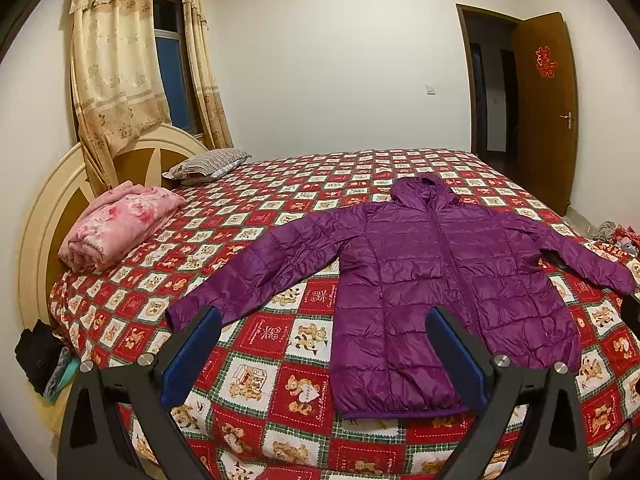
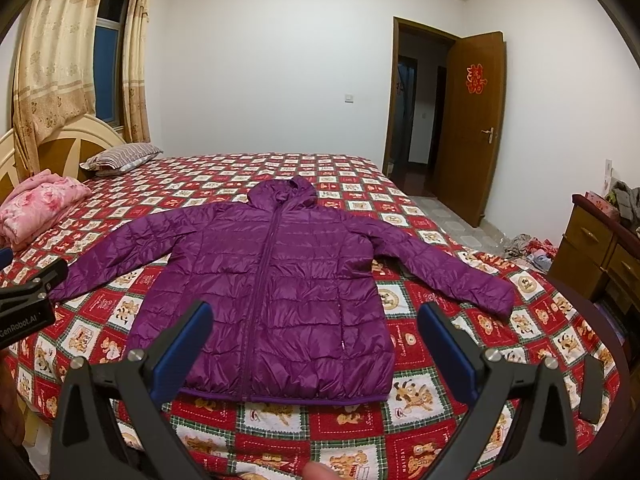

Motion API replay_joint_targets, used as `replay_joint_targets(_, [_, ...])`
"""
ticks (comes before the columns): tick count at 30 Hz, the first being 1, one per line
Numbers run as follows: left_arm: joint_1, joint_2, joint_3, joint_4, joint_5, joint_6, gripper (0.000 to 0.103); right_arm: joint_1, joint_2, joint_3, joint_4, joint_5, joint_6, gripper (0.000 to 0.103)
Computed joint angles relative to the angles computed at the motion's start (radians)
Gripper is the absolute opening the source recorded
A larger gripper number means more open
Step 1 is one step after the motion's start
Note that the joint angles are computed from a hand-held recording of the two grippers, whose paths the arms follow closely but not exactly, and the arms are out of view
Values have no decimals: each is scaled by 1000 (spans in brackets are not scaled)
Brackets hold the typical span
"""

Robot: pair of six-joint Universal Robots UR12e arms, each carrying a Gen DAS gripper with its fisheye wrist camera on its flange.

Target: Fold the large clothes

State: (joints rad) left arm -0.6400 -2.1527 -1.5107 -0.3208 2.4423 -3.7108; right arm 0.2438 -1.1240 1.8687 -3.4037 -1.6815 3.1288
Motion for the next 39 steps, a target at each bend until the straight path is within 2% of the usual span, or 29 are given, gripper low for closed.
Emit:
replay_joint_targets(19, [2, 2, -9, 3, -7, -1, 102, 0, 6, -2, 10, 8, 5, 103])
replay_joint_targets(22, [3, -10, 0, 10, -10, 16, 102, -1, 8, -4, 20, 11, 9, 103])
replay_joint_targets(25, [10, -29, 18, 46, -18, 71, 102, -11, 14, -13, 33, 24, 10, 103])
replay_joint_targets(27, [18, -54, 48, 53, -1, 114, 102, -25, 22, -24, 51, 34, 21, 103])
replay_joint_targets(29, [29, -81, 78, 69, 9, 157, 102, -42, 38, -44, 70, 11, 43, 103])
replay_joint_targets(32, [55, -128, 143, 25, 8, 188, 102, -80, 68, -79, 107, -19, 93, 103])
replay_joint_targets(36, [84, -181, 222, -29, -18, 211, 102, -148, 118, -144, 220, -68, 180, 102])
replay_joint_targets(39, [106, -222, 287, -89, -31, 208, 102, -199, 144, -189, 325, -77, 265, 95])
